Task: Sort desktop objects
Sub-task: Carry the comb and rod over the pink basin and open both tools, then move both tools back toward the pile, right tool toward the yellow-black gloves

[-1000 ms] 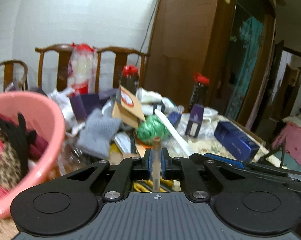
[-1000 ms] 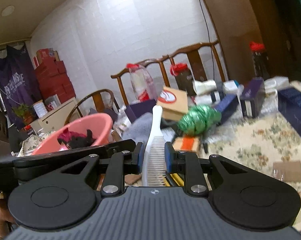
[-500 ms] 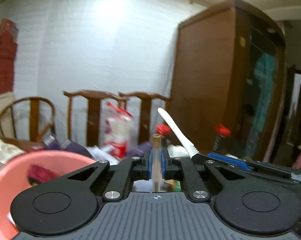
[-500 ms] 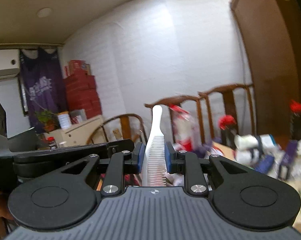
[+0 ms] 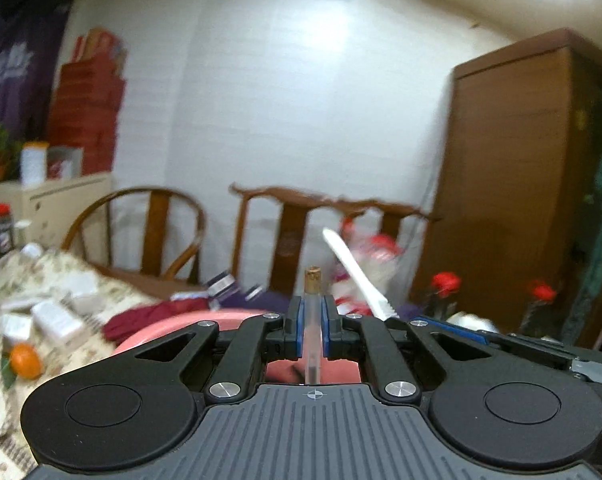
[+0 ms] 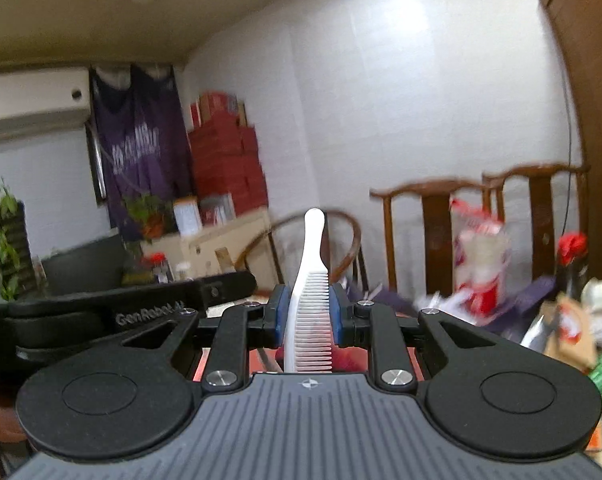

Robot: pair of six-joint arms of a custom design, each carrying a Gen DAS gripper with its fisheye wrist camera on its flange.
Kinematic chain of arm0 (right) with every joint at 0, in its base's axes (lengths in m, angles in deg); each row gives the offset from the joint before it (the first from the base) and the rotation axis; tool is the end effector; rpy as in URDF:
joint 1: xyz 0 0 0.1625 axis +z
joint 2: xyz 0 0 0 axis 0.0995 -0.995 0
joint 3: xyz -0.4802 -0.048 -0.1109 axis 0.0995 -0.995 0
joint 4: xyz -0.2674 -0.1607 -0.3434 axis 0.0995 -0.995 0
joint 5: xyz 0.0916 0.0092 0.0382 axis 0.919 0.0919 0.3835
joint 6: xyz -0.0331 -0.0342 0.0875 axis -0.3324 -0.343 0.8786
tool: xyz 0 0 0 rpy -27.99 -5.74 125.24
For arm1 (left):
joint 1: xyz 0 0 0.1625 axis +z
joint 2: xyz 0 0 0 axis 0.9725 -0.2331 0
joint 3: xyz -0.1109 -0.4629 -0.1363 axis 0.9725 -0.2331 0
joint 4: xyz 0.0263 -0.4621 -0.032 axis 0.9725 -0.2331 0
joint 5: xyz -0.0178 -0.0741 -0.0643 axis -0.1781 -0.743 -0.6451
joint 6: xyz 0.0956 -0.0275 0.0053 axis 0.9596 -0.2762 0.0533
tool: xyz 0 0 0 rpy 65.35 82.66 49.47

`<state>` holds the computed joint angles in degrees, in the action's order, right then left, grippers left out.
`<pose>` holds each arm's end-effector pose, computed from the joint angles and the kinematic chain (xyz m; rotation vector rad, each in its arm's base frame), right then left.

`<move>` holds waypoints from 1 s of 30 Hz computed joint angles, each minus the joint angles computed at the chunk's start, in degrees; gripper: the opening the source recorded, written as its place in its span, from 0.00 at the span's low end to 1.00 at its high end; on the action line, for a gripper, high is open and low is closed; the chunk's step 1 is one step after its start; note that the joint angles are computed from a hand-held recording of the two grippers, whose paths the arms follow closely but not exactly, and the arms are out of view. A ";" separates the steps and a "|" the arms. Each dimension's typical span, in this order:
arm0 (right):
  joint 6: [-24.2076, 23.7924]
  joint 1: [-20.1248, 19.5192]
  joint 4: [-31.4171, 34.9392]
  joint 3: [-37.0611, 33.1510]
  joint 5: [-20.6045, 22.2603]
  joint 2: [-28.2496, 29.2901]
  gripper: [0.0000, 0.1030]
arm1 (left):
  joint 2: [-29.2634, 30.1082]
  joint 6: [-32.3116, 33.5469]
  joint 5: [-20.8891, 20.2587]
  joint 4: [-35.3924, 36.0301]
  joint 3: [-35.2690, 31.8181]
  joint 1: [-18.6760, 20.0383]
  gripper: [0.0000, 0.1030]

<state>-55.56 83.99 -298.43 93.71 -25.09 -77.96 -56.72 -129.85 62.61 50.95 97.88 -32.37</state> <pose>0.1183 -0.5024 0.2855 0.4537 -2.0667 1.6754 -0.3735 -0.6035 0.0345 1.1790 2.4188 -1.2869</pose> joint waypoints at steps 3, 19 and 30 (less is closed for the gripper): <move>0.79 -1.02 2.76 -3.14 -2.02 3.68 0.24 | 2.60 -0.61 -1.46 2.99 -2.99 2.42 0.11; 0.40 -16.17 -7.64 7.60 9.14 1.61 0.58 | 3.77 5.75 -3.54 -11.13 6.14 1.03 0.76; -4.08 -32.14 -12.14 16.99 7.19 -7.69 0.77 | 18.33 -0.71 11.75 1.87 -2.40 -3.35 0.82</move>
